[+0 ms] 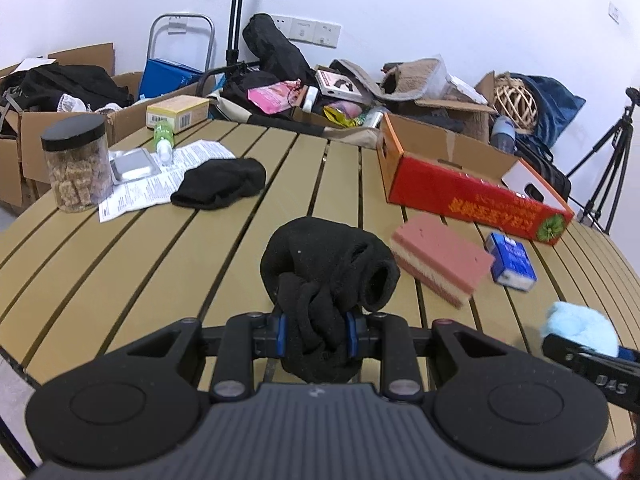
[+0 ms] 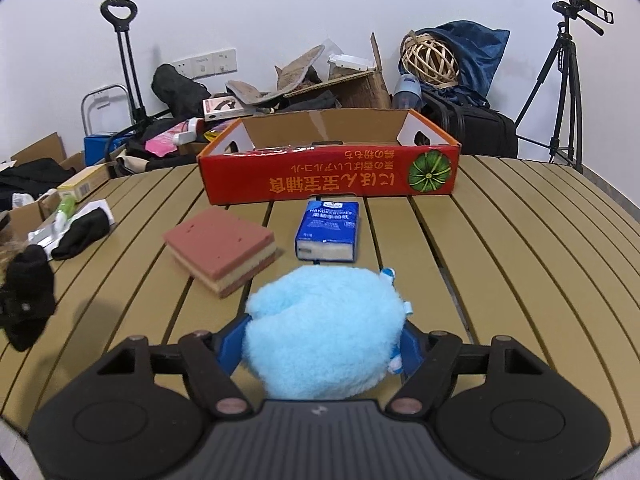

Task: Collect trash
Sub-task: 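Close the right gripper on the light-blue plush while the left holds the sock, then carry the black sock with the left gripper down over the bin while the right carries the plush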

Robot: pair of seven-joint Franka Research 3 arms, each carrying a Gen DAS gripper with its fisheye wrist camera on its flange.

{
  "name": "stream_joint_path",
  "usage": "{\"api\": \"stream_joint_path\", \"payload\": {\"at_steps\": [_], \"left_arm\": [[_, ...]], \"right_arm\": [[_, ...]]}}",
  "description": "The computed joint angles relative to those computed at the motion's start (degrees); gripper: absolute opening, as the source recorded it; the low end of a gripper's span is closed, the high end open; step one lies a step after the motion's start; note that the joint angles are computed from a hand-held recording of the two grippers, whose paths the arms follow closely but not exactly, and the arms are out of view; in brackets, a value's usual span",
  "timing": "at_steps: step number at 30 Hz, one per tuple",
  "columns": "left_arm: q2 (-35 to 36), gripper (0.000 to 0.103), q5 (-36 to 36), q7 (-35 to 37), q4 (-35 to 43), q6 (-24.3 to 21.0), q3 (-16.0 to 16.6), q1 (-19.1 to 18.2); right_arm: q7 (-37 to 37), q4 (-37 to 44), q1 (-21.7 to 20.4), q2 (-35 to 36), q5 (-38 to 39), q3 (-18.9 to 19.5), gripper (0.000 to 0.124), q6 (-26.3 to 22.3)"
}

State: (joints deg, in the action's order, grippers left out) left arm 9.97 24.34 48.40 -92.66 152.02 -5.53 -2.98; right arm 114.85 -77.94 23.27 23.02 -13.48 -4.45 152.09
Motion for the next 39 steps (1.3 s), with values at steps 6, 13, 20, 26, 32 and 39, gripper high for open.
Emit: {"api": "stream_joint_path", "payload": {"at_steps": [6,13,20,26,32,39], "left_arm": [[-4.0,0.027,-3.7,3.3,-5.8,2.7,-0.7,1.1],[-10.9,0.027,-4.9,4.2,-15.2,8.7,-1.0,1.6],[-15.7,0.027,2.0,1.9,-21.2,13.0,-2.4,1.7],[-19.0,0.027,1.6,3.9,-26.3,15.2,-3.3,0.7],[-22.3,0.027,-0.7,8.1,-31.8,15.7,-3.8,-1.3],[-24.0,0.027,-3.0,13.2,-35.8,12.5,-4.2,-3.7]], "right_arm": [[0.6,-11.3,-0.3,-8.6,-2.0,0.7,0.073,3.1],[1.3,-22.5,-2.7,-17.2,-3.5,3.6,0.073,5.2],[1.3,-33.0,-6.0,-25.0,-3.1,7.1,0.073,6.7],[-1.3,-40.9,-8.3,-30.8,-0.8,10.0,0.073,6.7],[-5.0,-46.1,-9.3,-34.2,3.9,11.5,0.073,6.2],[-6.7,-50.8,-9.9,-36.3,8.1,12.4,0.073,5.4]]}}
